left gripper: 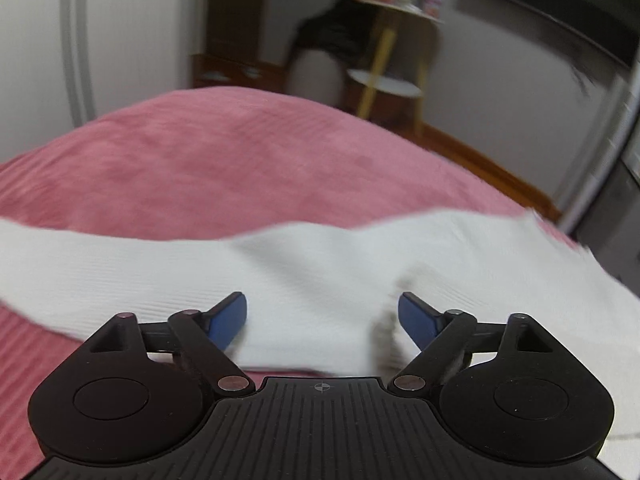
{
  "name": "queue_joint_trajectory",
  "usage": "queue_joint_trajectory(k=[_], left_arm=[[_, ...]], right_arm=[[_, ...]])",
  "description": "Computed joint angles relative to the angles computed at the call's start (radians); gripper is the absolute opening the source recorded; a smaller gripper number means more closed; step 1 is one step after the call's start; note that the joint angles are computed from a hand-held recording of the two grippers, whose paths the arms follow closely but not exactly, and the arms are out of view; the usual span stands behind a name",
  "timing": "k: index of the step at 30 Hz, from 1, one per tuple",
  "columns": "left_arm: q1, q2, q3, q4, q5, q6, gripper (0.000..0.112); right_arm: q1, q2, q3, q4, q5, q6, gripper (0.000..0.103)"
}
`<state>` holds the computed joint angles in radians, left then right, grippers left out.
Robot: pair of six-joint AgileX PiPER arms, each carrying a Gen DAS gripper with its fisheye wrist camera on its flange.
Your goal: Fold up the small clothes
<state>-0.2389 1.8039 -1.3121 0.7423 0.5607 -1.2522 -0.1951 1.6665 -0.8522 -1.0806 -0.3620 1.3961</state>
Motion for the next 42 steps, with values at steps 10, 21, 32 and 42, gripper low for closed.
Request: queue_joint_trajectory(k=[10,21,32,42], left_arm=[[0.335,-0.152,0.200,-0.006,-0.036,-0.168,0.091],[0.636,-0.198,0.316,-0.129,-0.186,-0.115,0.082],[0.792,-0.183,0.416,-0.337,-0.478,-0.030,0.048],[0.641,-0.259,0.345,-0.132,-0.360,-0.004,0.009]], right_arm=[[0.090,-0.033,0.012,0.223,0.137,-0.293,0.063],[0.139,-0.006,-0.015,0.347,0.215,-0.448,0.069],[0.145,-0.004,-0.015,0.380,0.216,-0.487,0.071],[0.150,-0.003,-0.017,0.383,0.218,-0.483,0.071]])
